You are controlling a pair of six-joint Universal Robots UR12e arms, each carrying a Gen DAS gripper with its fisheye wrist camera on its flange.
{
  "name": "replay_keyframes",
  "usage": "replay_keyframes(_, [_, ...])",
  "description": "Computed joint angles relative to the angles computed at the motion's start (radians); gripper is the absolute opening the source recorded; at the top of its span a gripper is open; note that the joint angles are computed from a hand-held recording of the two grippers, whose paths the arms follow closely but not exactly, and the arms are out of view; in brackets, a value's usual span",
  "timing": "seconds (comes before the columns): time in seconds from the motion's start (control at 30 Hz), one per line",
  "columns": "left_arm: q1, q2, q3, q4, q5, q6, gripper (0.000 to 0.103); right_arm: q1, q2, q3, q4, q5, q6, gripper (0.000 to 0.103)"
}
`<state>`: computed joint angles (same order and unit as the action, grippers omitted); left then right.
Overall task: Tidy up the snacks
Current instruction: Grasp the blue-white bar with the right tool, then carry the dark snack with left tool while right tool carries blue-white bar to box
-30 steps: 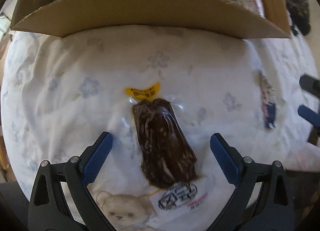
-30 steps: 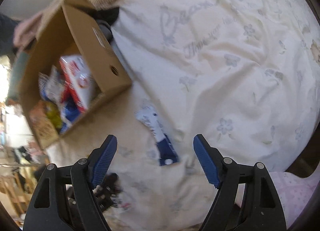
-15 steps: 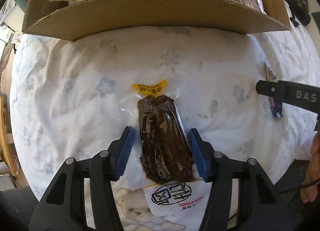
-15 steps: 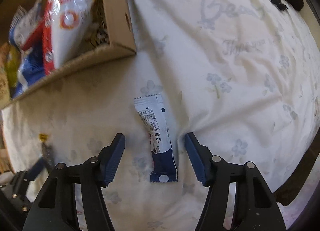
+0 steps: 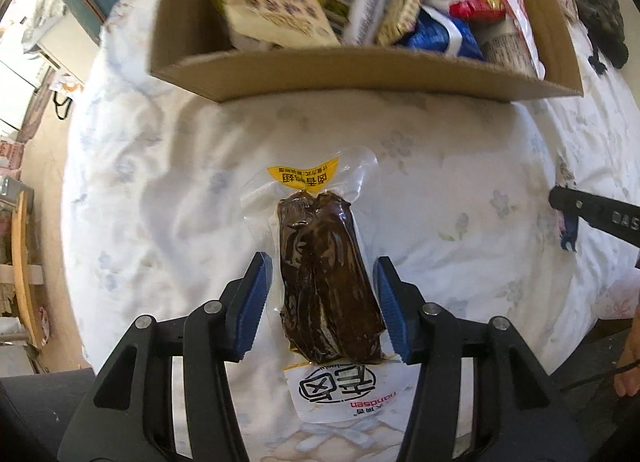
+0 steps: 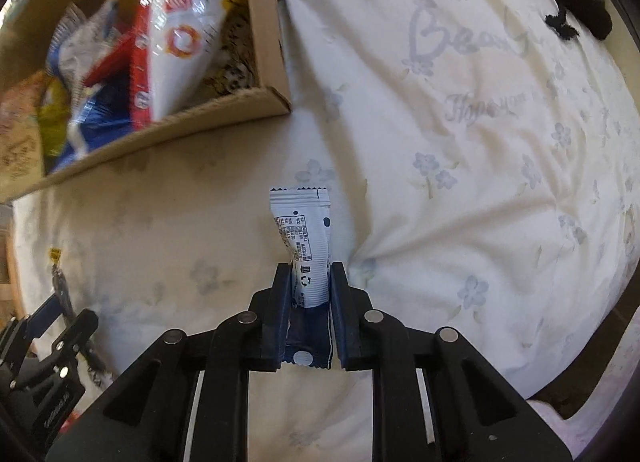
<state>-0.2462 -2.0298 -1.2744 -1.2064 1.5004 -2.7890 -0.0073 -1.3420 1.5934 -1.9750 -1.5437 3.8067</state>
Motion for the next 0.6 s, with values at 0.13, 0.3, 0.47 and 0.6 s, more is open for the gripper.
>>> replay_keyframes(0.13, [0.009,0.016,-0.020,0.011,-0.008,-0.007,0.049,0.010,-0.024,0.014,-0.042,0.034,-0.021,0.020])
replay_keyframes(0.3, [0.050,0.027,-0.047,0.067,-0.005,0.021,0.049,0.027,-0.046,0.025,-0.102,0.075,-0.042,0.020])
replay_keyframes(0.47, [0.066,0.031,-0.054,0.085,0.000,-0.007,0.049,0.040,-0.050,0.026,-0.151,0.116,-0.085,0.020])
replay_keyframes(0.6, [0.069,0.041,-0.065,0.117,-0.008,-0.027,0.049,0.036,-0.052,0.031,-0.214,0.152,-0.118,0.020])
